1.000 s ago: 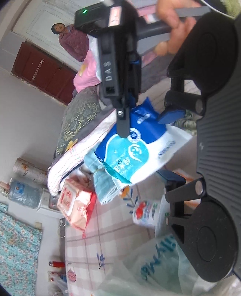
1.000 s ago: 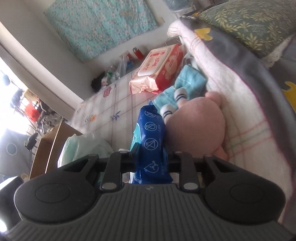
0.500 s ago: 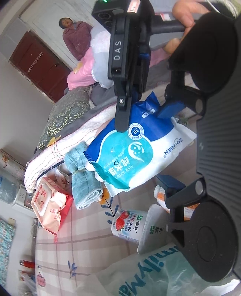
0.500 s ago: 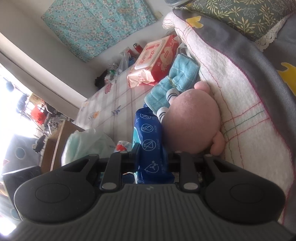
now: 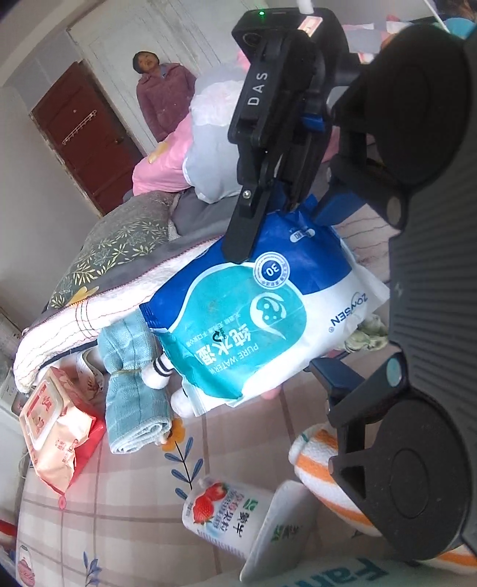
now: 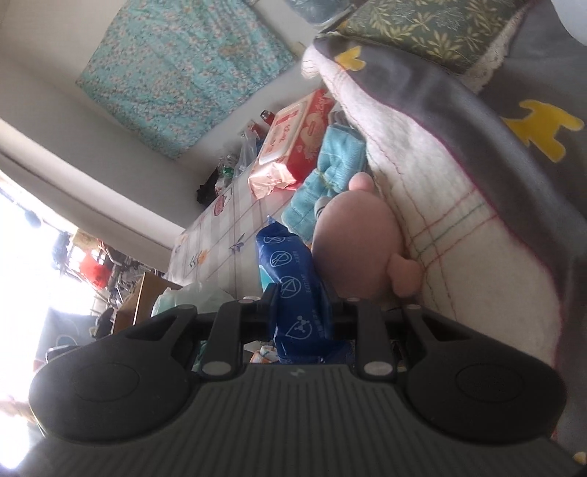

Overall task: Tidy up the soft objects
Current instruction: 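Lift the wipes pack with the right tool and carry it over the box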

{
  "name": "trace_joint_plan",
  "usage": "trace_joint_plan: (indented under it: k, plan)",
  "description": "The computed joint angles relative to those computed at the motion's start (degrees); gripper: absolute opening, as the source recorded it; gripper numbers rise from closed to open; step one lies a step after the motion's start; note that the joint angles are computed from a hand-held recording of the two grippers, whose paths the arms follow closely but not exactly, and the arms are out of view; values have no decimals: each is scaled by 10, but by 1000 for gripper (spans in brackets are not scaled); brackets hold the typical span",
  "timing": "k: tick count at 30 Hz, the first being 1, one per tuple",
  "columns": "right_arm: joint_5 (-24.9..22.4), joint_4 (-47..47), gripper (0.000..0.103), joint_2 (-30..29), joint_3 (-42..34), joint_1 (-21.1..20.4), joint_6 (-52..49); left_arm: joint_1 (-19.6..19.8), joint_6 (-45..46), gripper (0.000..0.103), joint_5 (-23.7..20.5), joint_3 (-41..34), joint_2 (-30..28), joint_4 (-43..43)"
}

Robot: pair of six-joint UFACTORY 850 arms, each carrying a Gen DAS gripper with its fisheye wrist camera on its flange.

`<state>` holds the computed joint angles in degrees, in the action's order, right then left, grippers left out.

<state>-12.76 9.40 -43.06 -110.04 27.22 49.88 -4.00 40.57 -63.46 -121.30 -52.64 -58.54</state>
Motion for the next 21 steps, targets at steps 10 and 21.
trace_joint_plan:
  k: [10,21]
  plan:
    - [4,-44,22,12,8,9,60,4,43,86,34,72,53,-41]
    - [37,-158,22,28,-31,56,148,67,180,86,60,212,190,-117]
